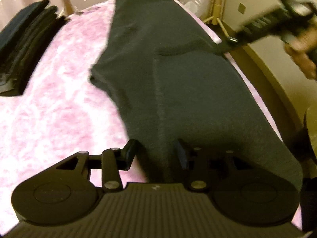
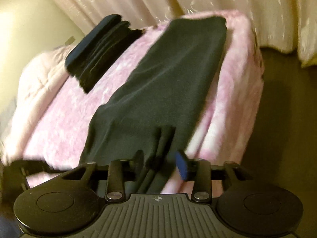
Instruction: Fold clothes
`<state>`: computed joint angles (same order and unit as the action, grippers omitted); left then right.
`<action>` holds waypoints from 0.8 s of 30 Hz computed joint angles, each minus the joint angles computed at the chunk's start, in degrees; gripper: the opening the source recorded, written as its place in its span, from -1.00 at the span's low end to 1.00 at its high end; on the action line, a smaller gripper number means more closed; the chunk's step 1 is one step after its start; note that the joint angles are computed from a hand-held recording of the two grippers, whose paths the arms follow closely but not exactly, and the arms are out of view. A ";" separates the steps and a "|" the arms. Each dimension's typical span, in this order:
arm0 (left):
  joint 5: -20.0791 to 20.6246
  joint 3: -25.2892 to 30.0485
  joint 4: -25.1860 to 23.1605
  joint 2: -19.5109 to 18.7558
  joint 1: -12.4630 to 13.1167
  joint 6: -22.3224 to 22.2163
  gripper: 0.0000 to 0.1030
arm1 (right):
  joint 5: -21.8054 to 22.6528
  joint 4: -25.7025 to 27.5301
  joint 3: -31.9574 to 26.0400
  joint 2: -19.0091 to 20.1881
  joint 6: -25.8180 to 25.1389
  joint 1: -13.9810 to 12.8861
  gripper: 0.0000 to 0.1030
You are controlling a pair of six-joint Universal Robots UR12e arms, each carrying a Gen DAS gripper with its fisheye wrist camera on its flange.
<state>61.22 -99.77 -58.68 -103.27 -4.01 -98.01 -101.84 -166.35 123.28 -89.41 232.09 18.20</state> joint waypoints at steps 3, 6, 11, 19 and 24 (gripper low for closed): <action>-0.60 1.13 -3.43 1.41 1.89 6.10 -0.33 | 2.02 0.57 -2.00 0.12 -4.25 3.50 -0.21; -0.30 1.94 -9.79 2.63 3.57 12.41 -0.33 | 7.94 -0.84 -4.74 2.92 -11.18 6.57 -0.21; 2.84 -2.17 -6.64 2.90 3.54 15.55 -0.32 | 10.84 1.90 -6.13 6.97 -17.51 9.85 -0.21; 1.63 -4.57 -1.67 5.24 5.83 16.65 -0.25 | 6.70 7.02 -6.70 4.06 -21.50 11.32 -0.13; -1.92 -6.98 -0.67 7.97 9.37 29.76 -0.14 | 1.06 10.48 -9.57 5.97 -37.18 15.51 0.44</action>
<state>59.30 -106.76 -59.35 -95.30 5.37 -68.25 -100.78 -155.86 113.71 -83.44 194.91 33.71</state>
